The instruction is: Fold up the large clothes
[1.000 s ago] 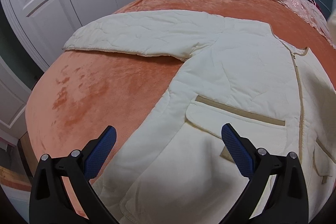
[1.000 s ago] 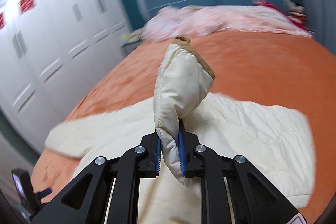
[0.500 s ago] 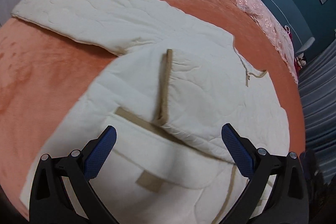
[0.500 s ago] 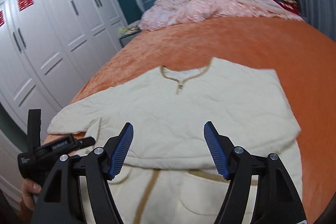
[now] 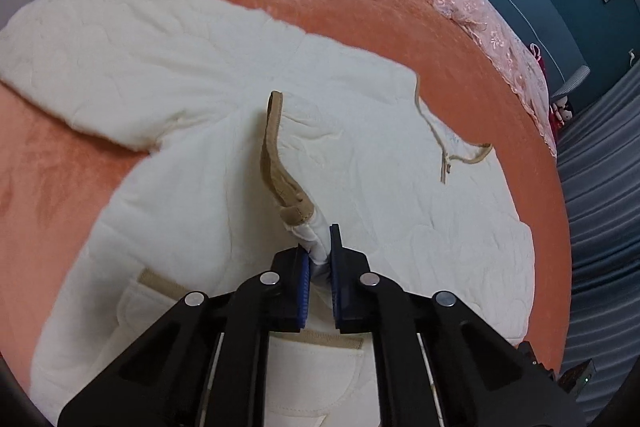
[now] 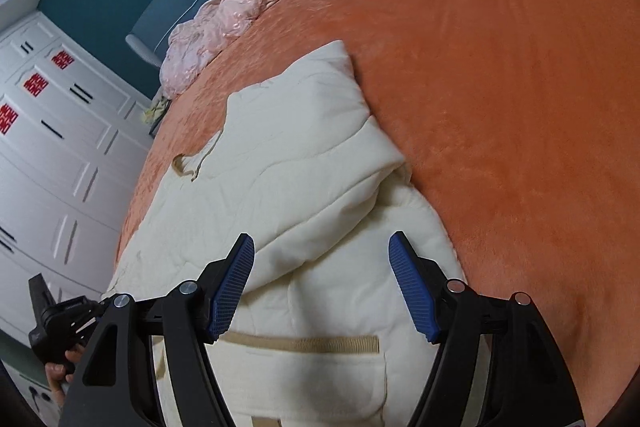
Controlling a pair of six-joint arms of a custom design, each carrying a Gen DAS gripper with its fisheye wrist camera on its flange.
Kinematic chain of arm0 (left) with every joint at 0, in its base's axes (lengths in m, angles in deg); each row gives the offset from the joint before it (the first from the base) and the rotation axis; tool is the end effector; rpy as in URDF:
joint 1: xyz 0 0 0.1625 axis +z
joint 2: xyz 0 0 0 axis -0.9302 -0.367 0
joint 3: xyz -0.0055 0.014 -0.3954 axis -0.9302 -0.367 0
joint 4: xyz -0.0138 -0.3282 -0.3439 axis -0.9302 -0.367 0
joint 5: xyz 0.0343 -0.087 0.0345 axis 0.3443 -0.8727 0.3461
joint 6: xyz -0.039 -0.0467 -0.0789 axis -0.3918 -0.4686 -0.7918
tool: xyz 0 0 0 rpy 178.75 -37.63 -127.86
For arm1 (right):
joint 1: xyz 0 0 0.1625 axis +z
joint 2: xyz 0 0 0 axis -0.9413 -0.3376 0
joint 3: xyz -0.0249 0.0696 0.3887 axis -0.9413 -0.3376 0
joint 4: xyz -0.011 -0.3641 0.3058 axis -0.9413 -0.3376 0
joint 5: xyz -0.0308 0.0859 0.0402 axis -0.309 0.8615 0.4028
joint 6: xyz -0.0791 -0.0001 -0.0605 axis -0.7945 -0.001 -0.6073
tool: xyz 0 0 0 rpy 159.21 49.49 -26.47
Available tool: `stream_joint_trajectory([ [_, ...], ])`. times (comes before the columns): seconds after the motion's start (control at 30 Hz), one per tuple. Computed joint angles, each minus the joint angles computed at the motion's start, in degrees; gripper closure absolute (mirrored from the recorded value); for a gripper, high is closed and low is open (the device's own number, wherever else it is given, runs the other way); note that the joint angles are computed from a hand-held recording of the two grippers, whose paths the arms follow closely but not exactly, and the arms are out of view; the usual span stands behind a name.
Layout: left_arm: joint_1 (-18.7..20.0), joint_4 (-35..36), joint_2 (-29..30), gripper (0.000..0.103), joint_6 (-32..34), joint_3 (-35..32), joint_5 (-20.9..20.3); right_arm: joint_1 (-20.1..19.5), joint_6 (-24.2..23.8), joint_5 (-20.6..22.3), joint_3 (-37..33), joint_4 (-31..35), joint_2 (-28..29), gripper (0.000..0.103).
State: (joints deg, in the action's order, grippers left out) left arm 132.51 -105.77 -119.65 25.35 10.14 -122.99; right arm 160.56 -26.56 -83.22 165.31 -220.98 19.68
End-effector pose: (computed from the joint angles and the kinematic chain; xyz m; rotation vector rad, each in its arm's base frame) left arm -0.2283 -0.8681 0.1414 0.2866 2.7540 -0.5364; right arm 0.0796 -0.6321 0.2144 -0.8353 -2.2409 1.4641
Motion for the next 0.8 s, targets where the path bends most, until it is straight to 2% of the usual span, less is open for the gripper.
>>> stream_joint_trajectory([
  [0.13,-0.6,-3.3,1.6,0.096,5.3,-3.5,3.7,-2.4,2.3,4.5,-2.3,0.9,0.1,0.046],
  [0.17,-0.5,-2.8,2.2,0.096,5.7,-4.7,3.6,-3.0,2.6,6.4,-2.8,0.7,0.3,0.067],
  [0.2,-0.4,-2.8,2.6,0.096,6.0,-5.3,4.5,-3.3,2.7,6.9,-3.7,2.0,0.6,0.081],
  [0.23,-0.5,-3.4,3.0,0.096,6.7,-5.5,5.9,-3.3,2.7,7.0,-4.5,3.0,0.8,0.089],
  [0.27,-0.5,-3.7,3.2,0.097,7.4,-5.4,6.4,-3.0,1.9,7.0,-4.8,1.5,1.0,0.093],
  [0.37,0.1,-4.2,2.7,0.096,8.7,-3.1,7.2,-0.4,-5.1,3.7,-4.9,-7.5,2.2,0.095],
  [0.43,0.5,-3.9,2.7,0.096,9.2,-1.6,7.4,0.4,-7.6,0.0,-5.1,-8.8,2.7,0.095],
  [0.5,0.8,-4.4,2.6,0.096,10.0,0.8,8.5,0.0,-7.1,-4.4,-6.0,-4.4,3.3,0.096],
  [0.57,0.8,-8.0,2.1,0.096,12.3,4.0,10.2,-0.8,-6.2,-6.5,-6.5,-0.5,4.0,0.096],
  [0.8,0.2,-19.6,2.4,0.095,21.1,8.9,14.4,-0.9,-10.3,-12.2,-10.2,1.6,7.9,0.096],
])
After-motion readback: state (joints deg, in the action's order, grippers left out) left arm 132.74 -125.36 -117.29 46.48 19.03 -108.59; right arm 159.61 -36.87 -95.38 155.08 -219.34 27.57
